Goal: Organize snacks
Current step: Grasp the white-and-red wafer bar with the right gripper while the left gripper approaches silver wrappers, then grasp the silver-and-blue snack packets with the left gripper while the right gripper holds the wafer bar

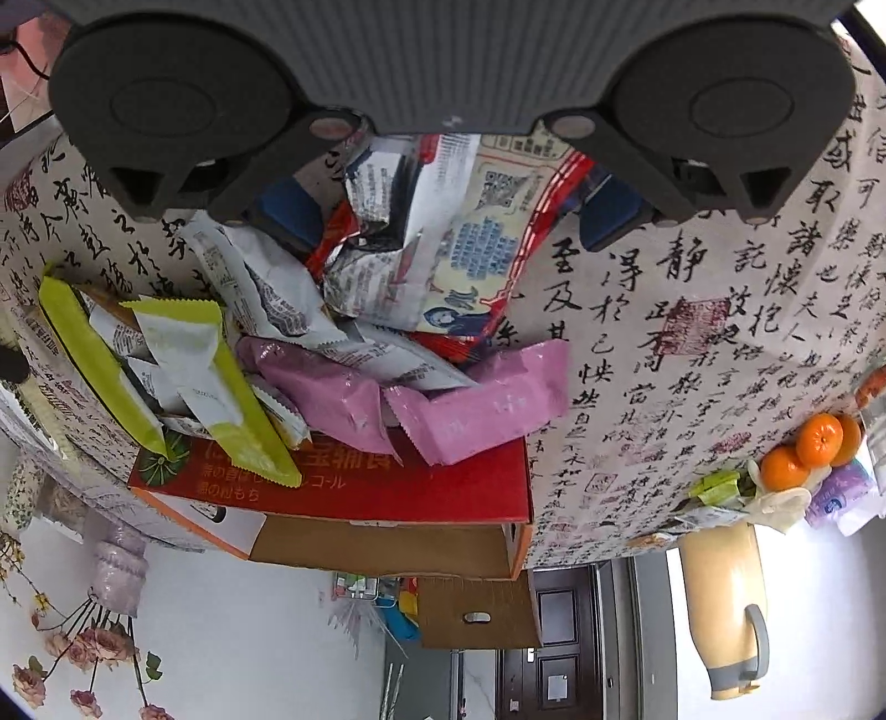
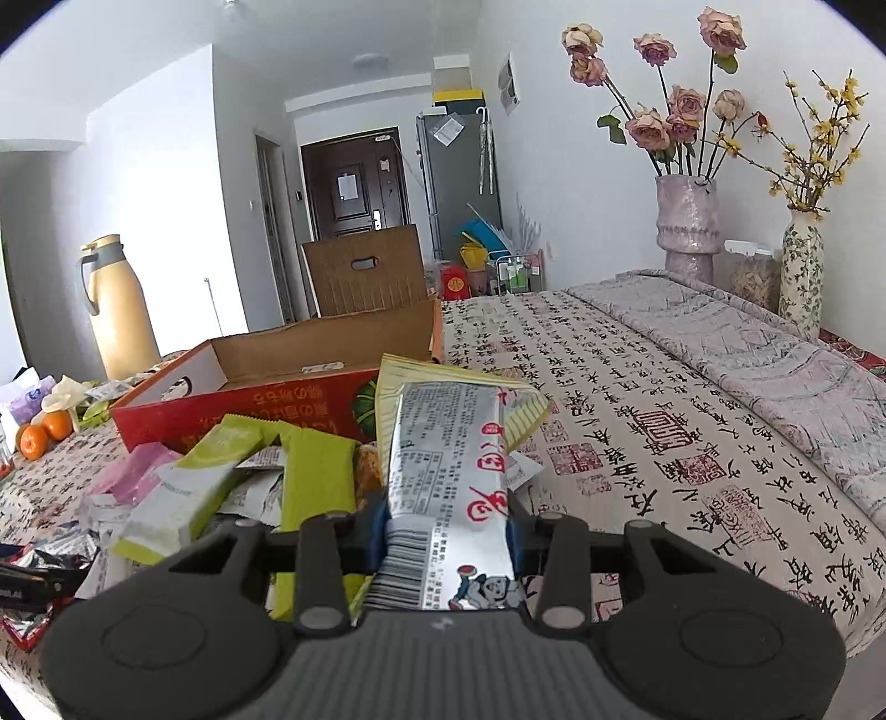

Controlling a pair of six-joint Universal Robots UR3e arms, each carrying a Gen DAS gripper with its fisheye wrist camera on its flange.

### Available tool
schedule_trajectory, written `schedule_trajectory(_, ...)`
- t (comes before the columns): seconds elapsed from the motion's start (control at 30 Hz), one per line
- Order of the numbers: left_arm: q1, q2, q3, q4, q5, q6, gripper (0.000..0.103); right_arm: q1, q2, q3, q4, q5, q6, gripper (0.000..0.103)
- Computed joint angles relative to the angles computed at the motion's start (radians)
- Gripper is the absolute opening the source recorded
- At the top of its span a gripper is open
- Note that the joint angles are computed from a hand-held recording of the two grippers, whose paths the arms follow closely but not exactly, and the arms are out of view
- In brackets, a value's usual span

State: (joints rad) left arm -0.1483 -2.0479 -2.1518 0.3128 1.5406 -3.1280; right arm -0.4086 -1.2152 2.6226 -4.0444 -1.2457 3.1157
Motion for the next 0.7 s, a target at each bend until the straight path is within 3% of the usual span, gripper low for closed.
schedule_trajectory(0.17,-0.016,-0.005,-0.014,0.027,0.021,-0.012,0.085,0.008,-0.002,0.014,-0.01,0.003,-0.002,0.039)
schedule_trajectory(0.23,-0.013,0.001,-0.029,0.046,0.012,-0.011,0.073,0.01,-0.004,0.02,-0.013,0.005,-0.002,0.039)
schedule_trajectory(0.33,-0.01,0.009,-0.046,0.066,0.005,-0.016,0.064,0.011,-0.008,0.031,-0.023,0.009,-0.003,0.039)
schedule_trajectory(0.7,-0.007,0.019,-0.073,0.133,0.001,-0.054,0.06,-0.005,-0.018,0.069,-0.058,0.039,-0.01,0.039)
